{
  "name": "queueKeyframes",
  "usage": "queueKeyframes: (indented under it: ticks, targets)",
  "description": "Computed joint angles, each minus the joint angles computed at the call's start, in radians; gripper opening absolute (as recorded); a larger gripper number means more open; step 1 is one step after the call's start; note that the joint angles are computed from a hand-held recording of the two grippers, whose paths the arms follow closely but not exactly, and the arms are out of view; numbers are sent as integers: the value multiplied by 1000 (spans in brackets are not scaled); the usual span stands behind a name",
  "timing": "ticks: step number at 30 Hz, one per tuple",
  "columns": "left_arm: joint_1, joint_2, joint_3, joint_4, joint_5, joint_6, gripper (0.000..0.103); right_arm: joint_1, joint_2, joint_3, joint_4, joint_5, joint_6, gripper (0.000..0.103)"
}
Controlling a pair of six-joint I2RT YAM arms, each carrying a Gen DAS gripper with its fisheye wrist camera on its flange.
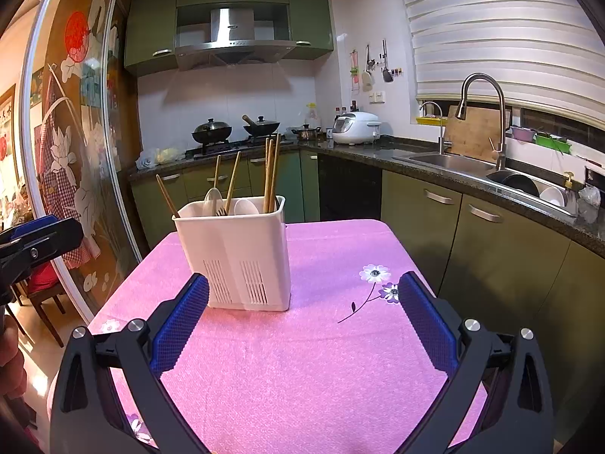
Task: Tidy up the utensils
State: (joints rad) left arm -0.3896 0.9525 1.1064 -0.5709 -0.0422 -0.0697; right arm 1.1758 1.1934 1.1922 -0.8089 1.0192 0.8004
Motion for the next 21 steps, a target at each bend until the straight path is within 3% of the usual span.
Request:
queueKeyframes:
  ticks: [21]
  targets:
    - [6,-17,0,8,14,4,97,-8,5,-3,14,-8,-14,99]
